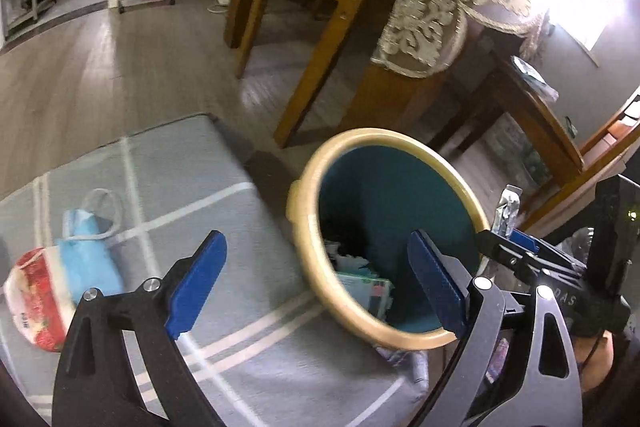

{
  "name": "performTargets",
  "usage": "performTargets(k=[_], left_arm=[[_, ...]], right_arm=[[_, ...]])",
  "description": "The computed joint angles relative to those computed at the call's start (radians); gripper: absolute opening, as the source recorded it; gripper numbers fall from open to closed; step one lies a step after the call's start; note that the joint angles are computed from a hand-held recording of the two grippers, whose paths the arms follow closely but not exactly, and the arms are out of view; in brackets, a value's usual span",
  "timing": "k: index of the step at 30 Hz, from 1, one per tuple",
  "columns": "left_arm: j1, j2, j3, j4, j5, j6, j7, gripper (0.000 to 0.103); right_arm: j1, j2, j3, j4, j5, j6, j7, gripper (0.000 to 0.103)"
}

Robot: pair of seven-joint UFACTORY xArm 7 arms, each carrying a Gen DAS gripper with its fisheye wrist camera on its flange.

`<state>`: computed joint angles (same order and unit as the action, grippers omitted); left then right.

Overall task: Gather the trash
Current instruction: 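Carry the medicine box and plastic tray over the bin and open both grippers, then move the left gripper to the red floral paper cup and grasp it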

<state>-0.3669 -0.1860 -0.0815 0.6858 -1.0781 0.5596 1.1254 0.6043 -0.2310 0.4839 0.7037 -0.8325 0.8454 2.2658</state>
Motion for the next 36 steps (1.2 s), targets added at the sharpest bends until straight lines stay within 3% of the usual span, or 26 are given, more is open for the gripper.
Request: performTargets(k=[2,5,17,24,28,31,33,35,36], left_arm=[[0.017,-0.012,0.016,-0.009,0.005,-0.007,0.008,0.090],[0.043,-0.022,0.043,-0.017,0.012,-0.005,0.023,0.090],[0.205,-0.002,0.149,-0.019,0.040,-0.032,0.064,0.091],[0.288,0.082,0.159,0.024,0.044,-0.070,0.076,0.091],[0.338,0.171,0.142,0.080,0.041,-0.048,0.062,0.090],[0.373,0.219,0.120,0.118,0.033,-0.019,0.060,0.082],[0.383,0.240,0.101,0.131,0.066,-0.021,0.036,0.064],[0.391,0.261,0.087,0.145,0.114,-0.012,-0.001,0.053],[0.397,0.271,0.082,0.152,0.126,-0.003,-0.014,0.052]], right_arm=[[-0.004,0.012,-0.005,0.006,0.001,-0.004,-0.011,0.078],[-0.002,0.025,-0.006,0.016,-0.008,0.001,-0.003,0.081],[0.035,0.120,-0.025,0.111,-0.097,0.016,0.009,0.082],[0.099,0.248,-0.082,0.238,-0.136,0.018,-0.075,0.082],[0.144,0.313,-0.115,0.319,-0.149,0.025,-0.120,0.082],[0.173,0.351,-0.139,0.365,-0.150,0.027,-0.159,0.082],[0.190,0.383,-0.155,0.401,-0.147,0.025,-0.190,0.082],[0.206,0.409,-0.171,0.428,-0.146,0.015,-0.221,0.082],[0.214,0.420,-0.178,0.440,-0.145,0.011,-0.234,0.082]])
